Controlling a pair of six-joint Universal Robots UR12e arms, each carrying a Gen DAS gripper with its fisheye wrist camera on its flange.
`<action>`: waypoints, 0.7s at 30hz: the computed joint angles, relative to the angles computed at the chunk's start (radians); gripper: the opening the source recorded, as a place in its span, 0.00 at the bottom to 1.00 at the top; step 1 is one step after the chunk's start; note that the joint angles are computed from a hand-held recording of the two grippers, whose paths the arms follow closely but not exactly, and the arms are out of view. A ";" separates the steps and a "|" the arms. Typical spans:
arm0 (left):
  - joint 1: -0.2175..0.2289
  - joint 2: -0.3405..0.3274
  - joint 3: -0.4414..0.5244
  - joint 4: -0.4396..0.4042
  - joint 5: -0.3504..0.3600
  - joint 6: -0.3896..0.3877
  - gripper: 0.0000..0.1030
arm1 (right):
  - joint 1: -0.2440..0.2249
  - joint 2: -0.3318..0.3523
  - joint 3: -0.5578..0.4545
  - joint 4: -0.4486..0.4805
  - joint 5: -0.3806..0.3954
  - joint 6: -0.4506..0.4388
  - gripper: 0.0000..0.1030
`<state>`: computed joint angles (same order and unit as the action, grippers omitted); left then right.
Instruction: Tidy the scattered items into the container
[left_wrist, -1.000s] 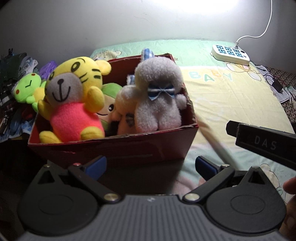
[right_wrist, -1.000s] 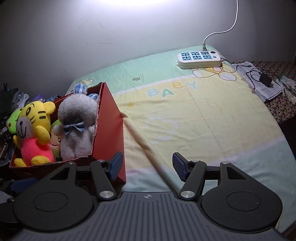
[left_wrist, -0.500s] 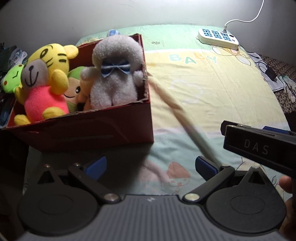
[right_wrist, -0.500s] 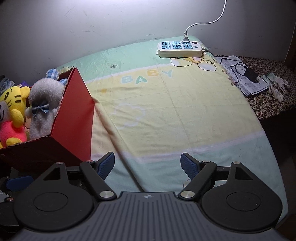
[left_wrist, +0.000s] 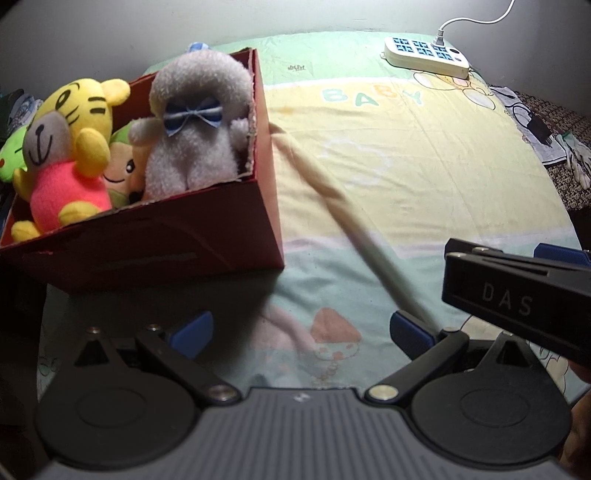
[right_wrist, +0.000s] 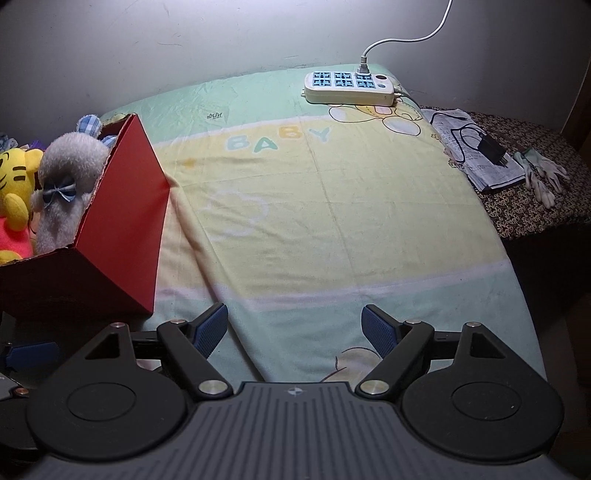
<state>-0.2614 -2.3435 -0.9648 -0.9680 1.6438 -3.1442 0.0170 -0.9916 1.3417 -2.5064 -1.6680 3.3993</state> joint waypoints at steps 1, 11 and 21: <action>0.001 0.000 0.000 -0.004 -0.001 -0.004 0.99 | 0.000 0.001 -0.002 0.005 0.002 -0.001 0.80; 0.018 0.003 -0.007 -0.032 -0.024 -0.015 0.99 | 0.017 0.013 -0.029 0.023 -0.020 0.016 0.79; 0.046 0.009 -0.004 -0.014 -0.040 0.025 0.99 | 0.051 0.041 -0.085 0.053 -0.059 0.010 0.79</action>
